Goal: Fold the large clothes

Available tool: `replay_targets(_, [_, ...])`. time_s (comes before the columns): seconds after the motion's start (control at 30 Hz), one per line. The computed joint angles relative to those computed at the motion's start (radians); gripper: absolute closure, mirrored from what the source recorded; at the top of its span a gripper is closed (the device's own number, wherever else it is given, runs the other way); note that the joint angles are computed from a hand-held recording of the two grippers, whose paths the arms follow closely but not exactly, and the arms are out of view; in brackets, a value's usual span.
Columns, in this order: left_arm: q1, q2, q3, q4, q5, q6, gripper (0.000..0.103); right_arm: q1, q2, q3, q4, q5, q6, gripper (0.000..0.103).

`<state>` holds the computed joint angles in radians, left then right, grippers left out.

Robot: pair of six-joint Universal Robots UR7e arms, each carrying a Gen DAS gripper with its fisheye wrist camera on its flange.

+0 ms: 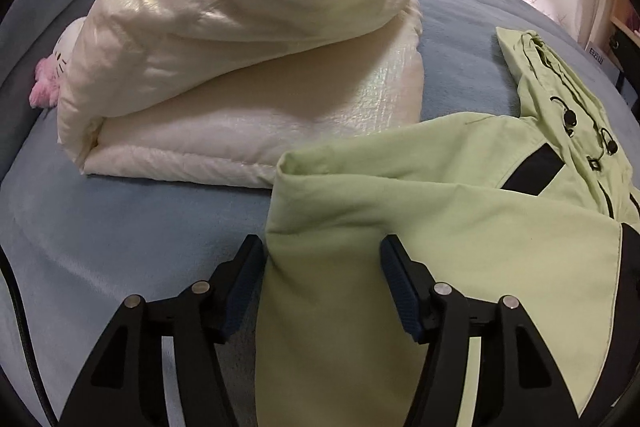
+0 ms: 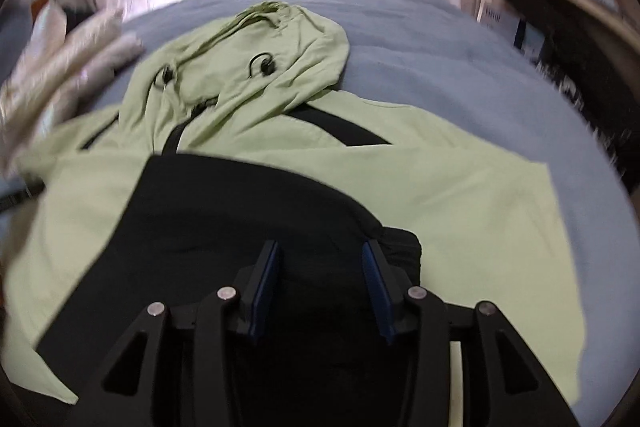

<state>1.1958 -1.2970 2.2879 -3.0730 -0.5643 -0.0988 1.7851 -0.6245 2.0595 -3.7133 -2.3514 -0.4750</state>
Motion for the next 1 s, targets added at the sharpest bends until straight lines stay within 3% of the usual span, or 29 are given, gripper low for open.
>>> replay_targets(0.13, [-0.022,-0.050,0.021,0.051,0.017,-0.028,0.043,0.023,-0.012,0.022,0.021,0.004,0.045,0.060])
replay_targets(0.33, [-0.118,-0.137,0.103,0.061,0.033,-0.026,0.043,0.084,-0.023,0.036,0.071,0.011,0.090,0.060])
replay_targets(0.5, [-0.228,-0.247,0.172,0.228,0.013,-0.142,0.043,0.137,-0.041,0.064,0.152,0.073,0.177,0.060])
replay_targets(0.67, [-0.301,-0.233,0.200,0.332,-0.032,-0.269,0.043,0.158,-0.026,0.077,0.204,0.117,0.207,0.060])
replay_targets(0.87, [-0.271,-0.203,0.237,0.414,-0.035,-0.369,0.043,0.118,-0.018,0.126,0.190,0.093,0.218,0.060])
replay_targets(1.0, [-0.249,-0.187,0.273,0.355,0.046,-0.345,0.043,0.062,-0.059,0.182,0.126,0.084,0.215,0.059])
